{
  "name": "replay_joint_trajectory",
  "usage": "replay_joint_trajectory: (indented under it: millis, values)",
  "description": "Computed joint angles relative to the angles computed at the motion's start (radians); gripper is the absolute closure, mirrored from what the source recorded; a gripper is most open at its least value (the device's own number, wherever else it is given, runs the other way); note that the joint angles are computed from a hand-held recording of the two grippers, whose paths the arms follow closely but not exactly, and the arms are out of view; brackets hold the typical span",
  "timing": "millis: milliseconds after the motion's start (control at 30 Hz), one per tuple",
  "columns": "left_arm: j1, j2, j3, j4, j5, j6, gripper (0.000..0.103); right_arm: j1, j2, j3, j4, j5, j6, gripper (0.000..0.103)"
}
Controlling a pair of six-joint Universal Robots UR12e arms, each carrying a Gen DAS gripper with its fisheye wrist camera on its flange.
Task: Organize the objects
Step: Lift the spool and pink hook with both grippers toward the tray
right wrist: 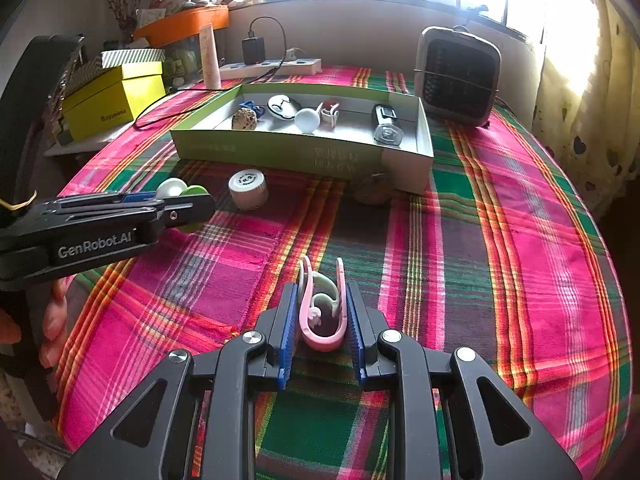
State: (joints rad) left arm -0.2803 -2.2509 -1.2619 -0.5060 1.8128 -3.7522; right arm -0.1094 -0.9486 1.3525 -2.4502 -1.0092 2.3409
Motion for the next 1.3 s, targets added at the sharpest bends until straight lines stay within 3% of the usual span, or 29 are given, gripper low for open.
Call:
replay_joint_trajectory:
  millis: [1300]
  values:
    - [0.003, 0.01, -0.008, 0.036, -0.026, 0.05, 0.07, 0.01, 0.007, -0.036, 0.026, 0.023, 0.022, 0.079]
